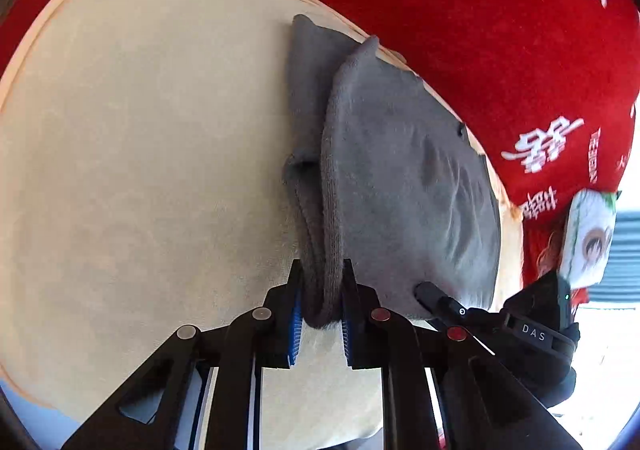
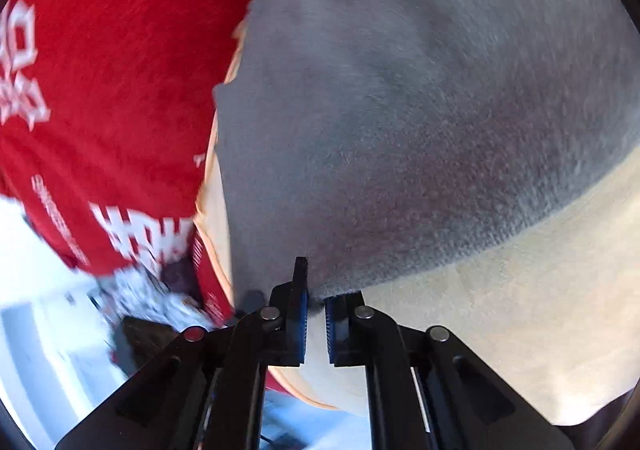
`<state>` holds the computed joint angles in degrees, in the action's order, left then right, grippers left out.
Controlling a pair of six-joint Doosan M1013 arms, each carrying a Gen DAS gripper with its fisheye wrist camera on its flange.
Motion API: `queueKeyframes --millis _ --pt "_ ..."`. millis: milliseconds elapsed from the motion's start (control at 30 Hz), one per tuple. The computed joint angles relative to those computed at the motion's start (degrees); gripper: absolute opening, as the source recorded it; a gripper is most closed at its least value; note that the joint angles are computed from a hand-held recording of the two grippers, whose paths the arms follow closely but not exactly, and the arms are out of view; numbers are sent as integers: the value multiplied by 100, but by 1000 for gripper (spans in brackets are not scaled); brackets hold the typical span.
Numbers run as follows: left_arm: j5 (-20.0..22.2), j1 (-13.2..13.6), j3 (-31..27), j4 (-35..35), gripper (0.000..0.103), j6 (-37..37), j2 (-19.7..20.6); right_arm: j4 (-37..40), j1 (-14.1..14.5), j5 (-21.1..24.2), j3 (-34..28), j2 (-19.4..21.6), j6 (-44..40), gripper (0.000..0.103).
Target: Fold small clothes
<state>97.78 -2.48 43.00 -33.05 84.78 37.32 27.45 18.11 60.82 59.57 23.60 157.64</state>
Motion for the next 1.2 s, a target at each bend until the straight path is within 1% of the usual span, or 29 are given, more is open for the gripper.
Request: queueKeyframes --millis 133,200,267,367,467,567,600,633,667,700,733,800,900,933,1000,1033,1100,1200 --pt "71 -25 279 419 17 35 -52 40 20 387 88 32 54 7" --pt "3 34 430 398 17 96 -122 11 34 492 84 54 -24 7" --pt "66 22 369 516 17 273 -120 -26 36 559 51 64 -113 7" --pt "95 -30 237 727 17 512 -117 -20 45 948 -265 219 -240 8" --pt "116 -96 13 1118 18 698 -95 216 32 1321 -515 323 -442 11" --pt "207 -126 -164 1311 19 806 -48 114 84 1775 -945 475 -685 11" --pt "253 -149 -226 1418 43 865 -30 9 108 1929 -1126 539 -769 11" --pt "226 -180 -248 1582 77 916 -40 -113 131 2056 -1301 609 -819 11" --pt "49 -199 -192 1748 86 953 -103 -241 150 2178 -1470 679 -851 11" --pt "-90 -191 -134 1801 87 1013 -156 -385 170 2322 -1668 768 -889 11" --pt "-60 -195 -184 1800 87 1054 -134 -601 187 2528 -1920 880 -965 11" --pt "41 -206 -289 1819 87 953 -74 -869 196 2764 -2227 1029 -1080 11" --pt "22 -246 -338 1909 87 958 -52 -1173 191 3138 -2717 1312 -1200 11" --pt "10 -270 -353 1999 91 991 -46 -1267 187 3246 -2793 1369 -1277 11" --pt "69 -287 -400 2083 97 981 -13 -1425 203 3716 -3019 1560 -1449 11" --pt "98 -283 -428 2068 97 943 10 -1386 207 3836 -2991 1589 -1467 11" --pt "202 -281 -512 2050 97 851 74 -1375 222 3465 -2612 1388 -1411 9" --pt "230 -316 -568 2206 97 839 120 -1303 239 3552 -2602 1362 -1523 9"
